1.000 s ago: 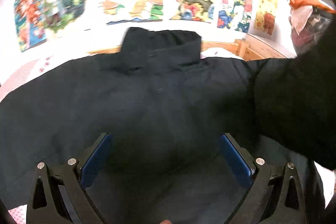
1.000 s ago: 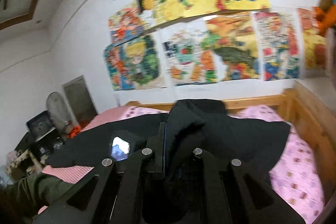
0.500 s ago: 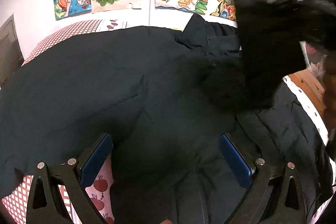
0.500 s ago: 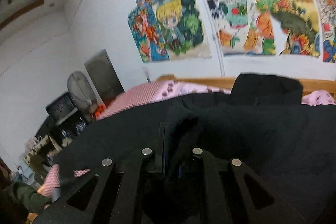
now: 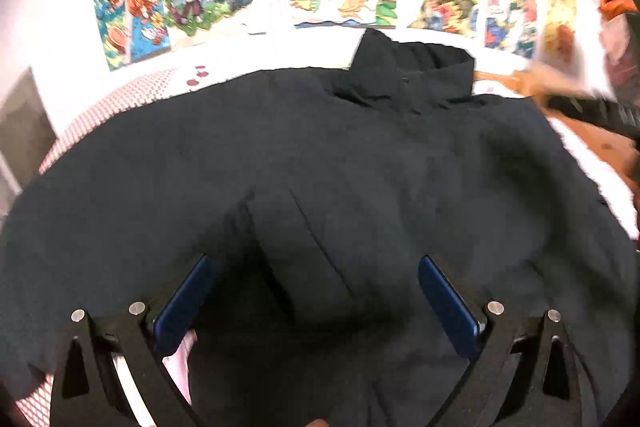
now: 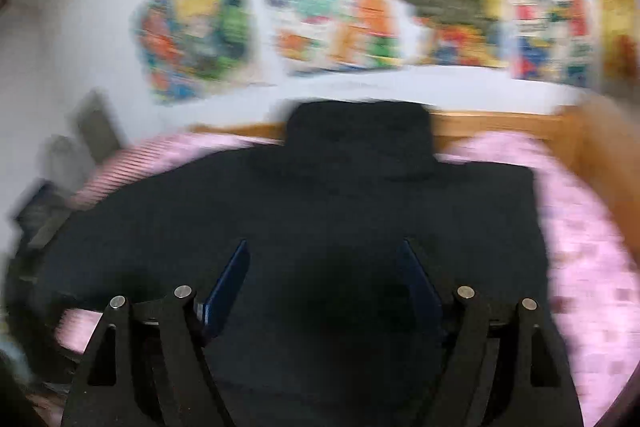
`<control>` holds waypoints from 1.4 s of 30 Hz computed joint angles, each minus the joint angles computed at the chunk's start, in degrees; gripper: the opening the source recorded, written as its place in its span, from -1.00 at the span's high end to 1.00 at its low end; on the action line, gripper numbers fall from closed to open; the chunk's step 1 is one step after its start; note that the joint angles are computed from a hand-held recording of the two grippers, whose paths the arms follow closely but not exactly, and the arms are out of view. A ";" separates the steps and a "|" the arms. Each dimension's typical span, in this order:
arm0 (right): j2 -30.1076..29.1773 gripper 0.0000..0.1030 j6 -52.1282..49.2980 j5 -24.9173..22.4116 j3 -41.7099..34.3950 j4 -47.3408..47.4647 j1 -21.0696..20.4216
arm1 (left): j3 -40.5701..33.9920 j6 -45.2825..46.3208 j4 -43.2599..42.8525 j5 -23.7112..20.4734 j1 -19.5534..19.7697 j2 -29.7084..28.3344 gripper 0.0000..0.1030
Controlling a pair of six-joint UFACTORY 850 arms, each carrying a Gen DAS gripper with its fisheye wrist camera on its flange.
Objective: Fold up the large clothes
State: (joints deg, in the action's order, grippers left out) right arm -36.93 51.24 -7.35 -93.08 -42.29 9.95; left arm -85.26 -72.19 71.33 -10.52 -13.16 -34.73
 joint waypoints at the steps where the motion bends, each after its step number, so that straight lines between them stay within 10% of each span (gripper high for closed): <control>1: -0.89 -0.41 2.12 -2.47 -0.50 -2.19 -0.72 | -1.44 -0.15 0.17 -1.81 -0.46 -1.18 -1.00; 8: -8.25 -0.41 -13.82 -14.24 -7.35 11.40 -4.52 | -15.35 23.91 -20.79 -16.91 -2.63 -12.49 -1.00; 21: -10.50 -0.59 13.09 -7.03 -3.82 -20.87 -4.42 | -16.00 22.38 -19.75 -15.33 -2.82 -14.74 -1.00; 29: -10.07 -0.61 21.90 -8.69 -2.50 -31.52 -4.07 | -0.26 0.36 -2.38 -5.21 -1.46 -2.35 -1.00; 37: -10.23 -0.62 2.69 -15.05 -7.27 -9.88 -3.14 | 17.41 -31.39 21.10 -2.98 3.15 12.62 -1.00; 42: -5.51 -0.62 -7.85 -7.16 -2.63 6.87 -1.30 | 23.98 -45.60 28.43 -7.29 6.95 17.99 -1.00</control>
State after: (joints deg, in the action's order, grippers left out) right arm -42.44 43.39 -14.51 -95.71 -35.42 8.65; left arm -61.27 -117.79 99.76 -17.81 -6.20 -16.74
